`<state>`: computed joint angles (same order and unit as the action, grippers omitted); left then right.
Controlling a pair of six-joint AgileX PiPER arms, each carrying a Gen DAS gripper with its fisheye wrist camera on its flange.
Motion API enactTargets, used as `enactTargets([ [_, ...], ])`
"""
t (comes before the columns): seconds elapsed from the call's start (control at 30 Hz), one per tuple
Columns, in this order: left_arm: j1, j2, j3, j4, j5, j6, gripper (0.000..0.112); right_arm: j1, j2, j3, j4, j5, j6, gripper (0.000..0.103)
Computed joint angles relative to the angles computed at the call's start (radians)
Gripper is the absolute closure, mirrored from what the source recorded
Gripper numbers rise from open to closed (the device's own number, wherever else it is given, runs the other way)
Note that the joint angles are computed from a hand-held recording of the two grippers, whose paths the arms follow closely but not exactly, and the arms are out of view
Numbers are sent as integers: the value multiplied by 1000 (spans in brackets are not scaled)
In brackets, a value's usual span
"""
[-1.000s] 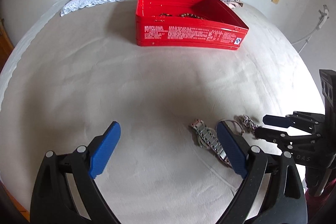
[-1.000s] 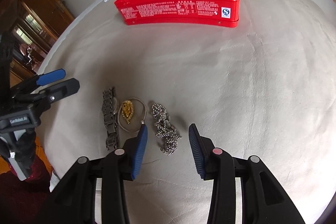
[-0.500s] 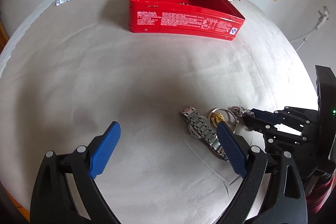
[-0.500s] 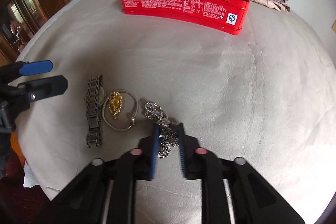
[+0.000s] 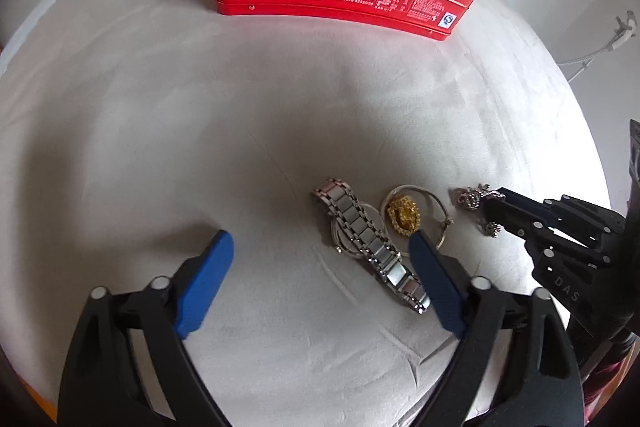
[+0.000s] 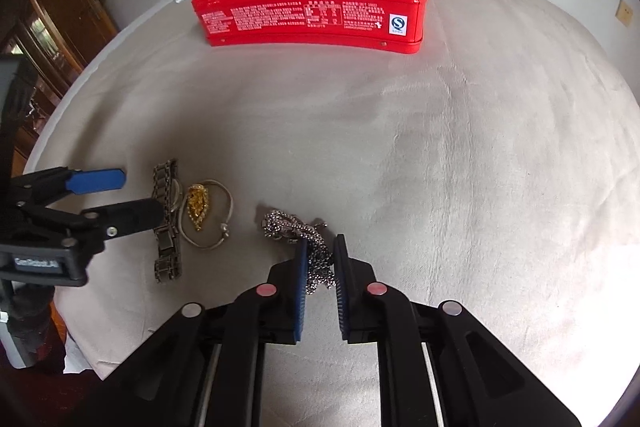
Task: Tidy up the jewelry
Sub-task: 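Move both open tools back over the remaining jewelry on the bed, then grasp the steel watch with the left tool while the right tool grasps the silver chain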
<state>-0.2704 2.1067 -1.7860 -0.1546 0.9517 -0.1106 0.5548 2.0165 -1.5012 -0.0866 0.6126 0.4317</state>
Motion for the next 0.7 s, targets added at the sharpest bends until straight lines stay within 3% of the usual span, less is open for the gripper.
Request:
enactTargets([
  [0.33,-25,41,-76,67,49,2,45,-11,-6,14,37,-21,-30,91],
  [0.53,8,51,-126,76,91,32,68,-18,-8,16,64,-22,-47,91],
  [0.7,37,53,-146,37,99,50,64,-22,0,0,75,-11,-59,91],
])
